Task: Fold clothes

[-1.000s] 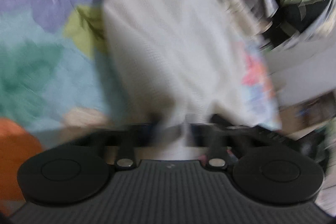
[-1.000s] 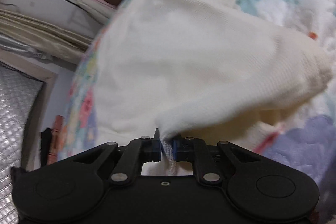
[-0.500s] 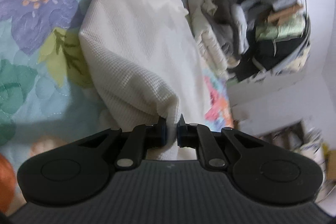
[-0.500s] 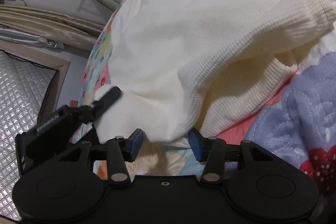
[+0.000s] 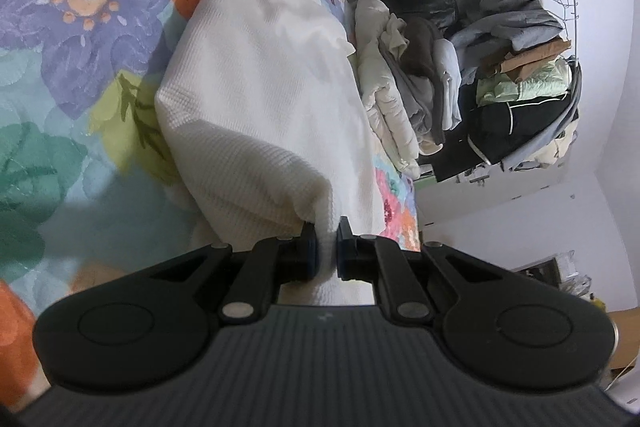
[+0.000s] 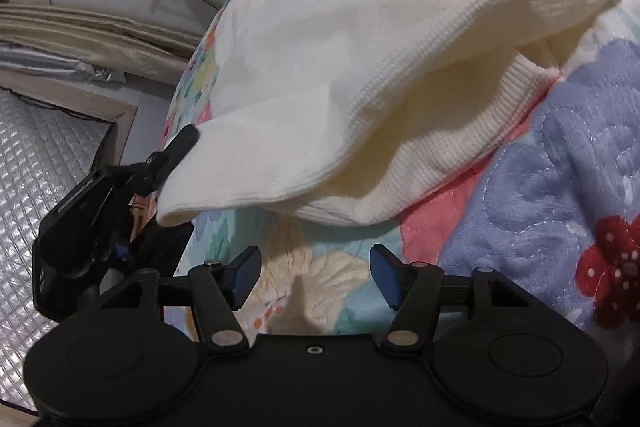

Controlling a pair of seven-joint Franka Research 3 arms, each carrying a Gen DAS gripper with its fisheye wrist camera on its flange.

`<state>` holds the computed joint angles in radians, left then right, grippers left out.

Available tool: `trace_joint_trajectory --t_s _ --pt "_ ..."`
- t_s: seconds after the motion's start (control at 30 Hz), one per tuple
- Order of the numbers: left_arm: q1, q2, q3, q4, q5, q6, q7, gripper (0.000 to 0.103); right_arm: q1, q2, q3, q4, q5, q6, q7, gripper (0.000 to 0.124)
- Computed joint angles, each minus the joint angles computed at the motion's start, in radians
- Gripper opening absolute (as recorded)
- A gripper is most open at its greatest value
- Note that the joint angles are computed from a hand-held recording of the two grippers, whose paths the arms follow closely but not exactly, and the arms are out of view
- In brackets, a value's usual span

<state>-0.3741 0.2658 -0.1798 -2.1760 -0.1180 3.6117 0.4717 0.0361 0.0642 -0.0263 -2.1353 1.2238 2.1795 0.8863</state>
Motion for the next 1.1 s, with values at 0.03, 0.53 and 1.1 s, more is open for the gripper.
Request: trace_joint_trajectory --t_s 0.03,0.53,1.1 --pt "-0.003 -0.005 0.003 -0.003 -0.003 -0.008 0.005 0.008 0.001 0.002 0.001 -0.001 0.002 0.001 0.005 0.066" --pt "0.020 -0.040 -0.026 -0.085 -0.005 0.014 -0.077 0.009 0.013 0.035 0.028 0.012 0.238 0.227 0.031 0.066" --pt "-0.045 -0.056 0.030 -0.076 -0.015 -0.174 -0.102 0.010 0.001 0.021 0.017 0.021 0.249 0.239 0.016 0.067"
